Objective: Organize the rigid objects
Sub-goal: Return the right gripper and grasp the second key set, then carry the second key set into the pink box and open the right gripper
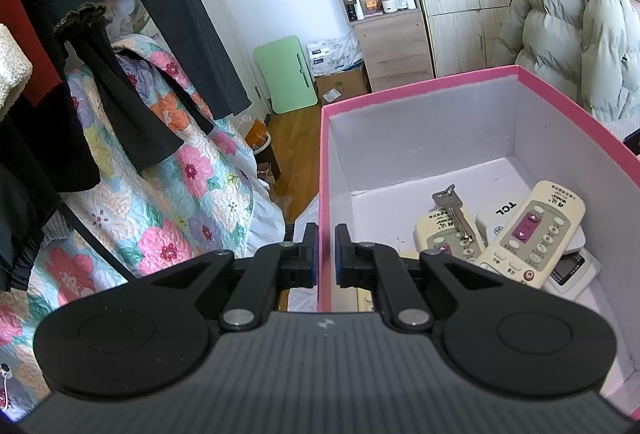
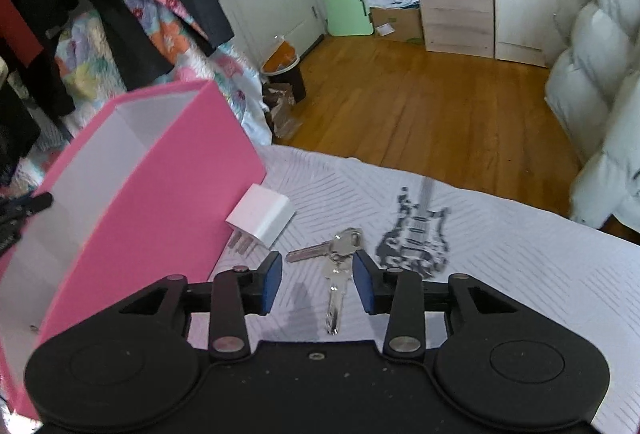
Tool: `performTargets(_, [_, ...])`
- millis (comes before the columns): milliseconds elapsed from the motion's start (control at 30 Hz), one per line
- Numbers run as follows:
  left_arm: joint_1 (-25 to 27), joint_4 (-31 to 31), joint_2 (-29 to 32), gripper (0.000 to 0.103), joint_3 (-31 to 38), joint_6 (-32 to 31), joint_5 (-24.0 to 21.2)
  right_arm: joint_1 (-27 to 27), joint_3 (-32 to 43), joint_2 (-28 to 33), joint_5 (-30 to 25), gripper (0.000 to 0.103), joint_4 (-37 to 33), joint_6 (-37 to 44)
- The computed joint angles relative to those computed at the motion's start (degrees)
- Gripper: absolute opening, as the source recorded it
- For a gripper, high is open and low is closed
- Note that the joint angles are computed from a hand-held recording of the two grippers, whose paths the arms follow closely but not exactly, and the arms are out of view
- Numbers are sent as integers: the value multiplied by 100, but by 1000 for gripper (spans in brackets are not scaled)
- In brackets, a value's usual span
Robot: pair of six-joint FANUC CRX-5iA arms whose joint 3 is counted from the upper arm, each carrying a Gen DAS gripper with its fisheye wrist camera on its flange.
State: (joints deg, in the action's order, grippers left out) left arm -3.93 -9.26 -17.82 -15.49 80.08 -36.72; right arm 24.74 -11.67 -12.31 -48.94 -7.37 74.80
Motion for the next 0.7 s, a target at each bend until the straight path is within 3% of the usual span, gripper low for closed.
performTargets(167, [-22, -31, 29, 7, 47, 30, -49, 254, -334, 184, 588, 45, 611, -528])
performTargets(267, [-27, -52, 32, 7, 54, 41, -52, 354, -653, 119, 936, 5, 1208, -1081])
performTargets(467, [-7, 15, 26, 7, 27, 2, -25, 115, -670, -316, 1186, 5, 603, -817])
performTargets(700, [18, 68, 12, 7, -11, -5, 10, 512, -729, -886, 1429, 5, 900, -845])
